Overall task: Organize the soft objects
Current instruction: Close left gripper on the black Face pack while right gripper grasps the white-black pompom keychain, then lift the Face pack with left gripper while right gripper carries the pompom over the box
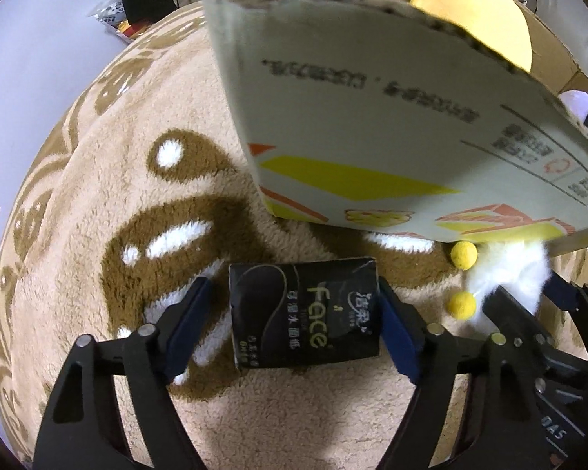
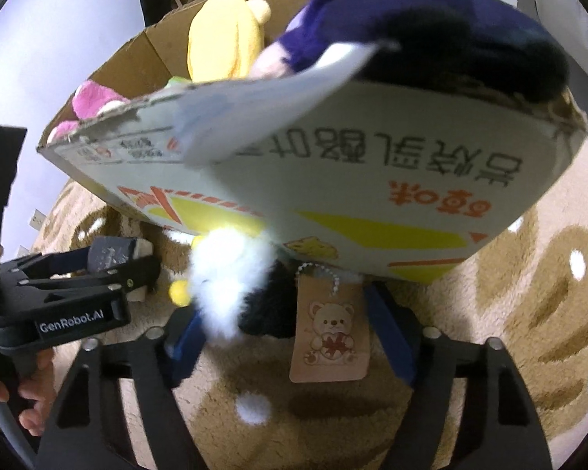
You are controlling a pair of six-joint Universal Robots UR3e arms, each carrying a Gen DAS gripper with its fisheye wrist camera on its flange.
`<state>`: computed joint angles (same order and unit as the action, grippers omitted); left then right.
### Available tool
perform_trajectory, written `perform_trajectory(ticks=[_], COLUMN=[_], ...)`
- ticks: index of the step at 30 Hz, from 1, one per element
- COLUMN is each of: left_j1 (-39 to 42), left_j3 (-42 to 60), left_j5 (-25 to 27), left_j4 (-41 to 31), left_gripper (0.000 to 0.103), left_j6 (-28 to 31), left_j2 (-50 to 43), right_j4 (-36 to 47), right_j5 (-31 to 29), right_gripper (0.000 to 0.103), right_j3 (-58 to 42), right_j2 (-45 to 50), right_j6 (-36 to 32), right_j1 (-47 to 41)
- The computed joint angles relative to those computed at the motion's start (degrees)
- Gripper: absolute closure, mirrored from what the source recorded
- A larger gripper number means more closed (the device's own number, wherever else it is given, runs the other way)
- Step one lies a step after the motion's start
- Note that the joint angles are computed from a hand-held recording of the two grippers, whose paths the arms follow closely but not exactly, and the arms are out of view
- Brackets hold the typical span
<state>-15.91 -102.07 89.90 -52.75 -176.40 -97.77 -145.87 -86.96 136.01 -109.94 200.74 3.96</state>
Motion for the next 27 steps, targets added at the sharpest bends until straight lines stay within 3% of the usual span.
perform_trajectory(ticks=[4,5,10,17,22,27], left_j1=[0.82,1.25,2.86,5.23,4.15,4.30], left_j3=[-0.59,-1.09,-3.59,-8.10,-7.35,-7.29], left_j5=[-1.32,-1.46,-2.16,-1.81,1.09,0.88], left_j4=[-0.76,-0.83,-1.10,-1.98,-2.96,-3.14], left_gripper=[0.038,0.039,0.040,0.040,0.040,0.040], left_j6=[-0.60,-0.19,1.51,4.57,3.59,2.55], left_j2=[1.20,1.83,4.70,12.49,17.42,24.49], right_j4=[-0.23,-0.47,-2.06,-1.41,0.02,5.88], right_j5=[-1.35,-1.12,-2.23,1.37,-0.56,0.23], right_gripper=[0.042,0.052,0.065,0.067,0.067,0.067], right_j3=[-1.48,-1.72,-3.21,-1.89,-3.21,-1.69], right_j2=[1.71,2.00,4.74,0.78,-2.33,-12.67], right_j6=[0.97,0.85,0.21,-1.97,-1.57,-3.60], right_j1=[2.68,3.07,6.08,4.47,7.14,5.08])
